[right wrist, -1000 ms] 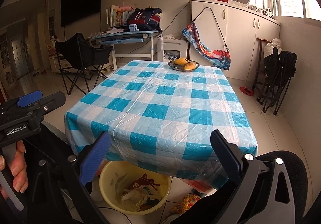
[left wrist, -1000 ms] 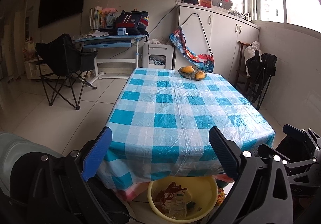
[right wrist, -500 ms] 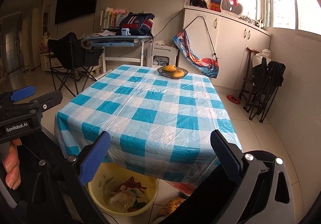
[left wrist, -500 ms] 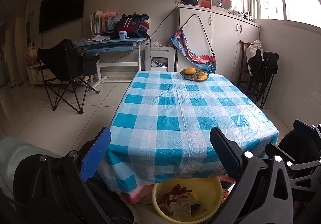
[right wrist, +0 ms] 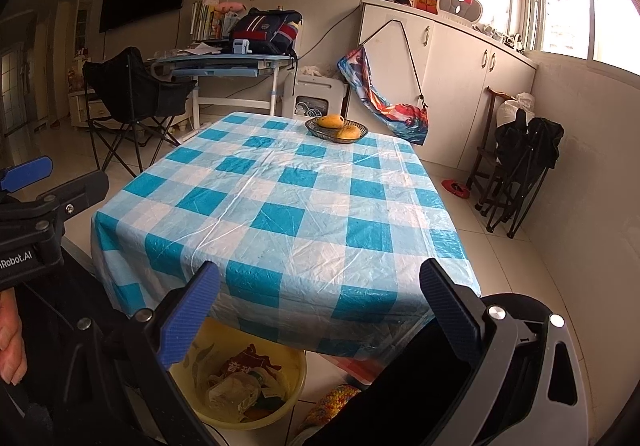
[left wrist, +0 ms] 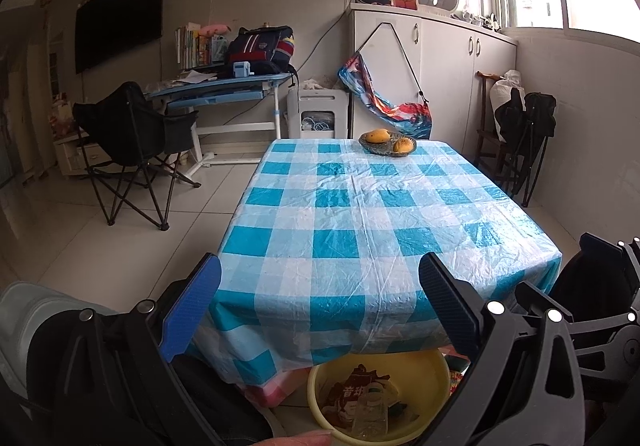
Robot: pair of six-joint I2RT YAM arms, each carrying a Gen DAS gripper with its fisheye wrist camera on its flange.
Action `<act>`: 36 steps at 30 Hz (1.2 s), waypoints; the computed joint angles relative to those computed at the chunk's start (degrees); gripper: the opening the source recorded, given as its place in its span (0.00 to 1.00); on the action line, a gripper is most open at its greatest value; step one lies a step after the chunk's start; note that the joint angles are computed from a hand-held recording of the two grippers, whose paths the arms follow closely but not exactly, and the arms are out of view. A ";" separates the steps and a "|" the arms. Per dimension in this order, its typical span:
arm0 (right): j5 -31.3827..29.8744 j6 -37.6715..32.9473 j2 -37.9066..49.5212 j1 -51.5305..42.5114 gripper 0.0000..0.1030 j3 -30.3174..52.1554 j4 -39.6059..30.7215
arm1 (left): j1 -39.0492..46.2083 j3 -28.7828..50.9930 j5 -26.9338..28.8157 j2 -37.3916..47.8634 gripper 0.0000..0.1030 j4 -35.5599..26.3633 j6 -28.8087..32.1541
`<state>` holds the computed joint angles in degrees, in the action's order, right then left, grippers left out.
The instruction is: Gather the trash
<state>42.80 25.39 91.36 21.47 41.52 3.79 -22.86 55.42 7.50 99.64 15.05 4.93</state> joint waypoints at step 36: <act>-0.02 -0.03 0.55 -0.11 0.93 0.23 -0.16 | -0.93 -0.78 -0.25 -0.87 0.93 0.42 1.11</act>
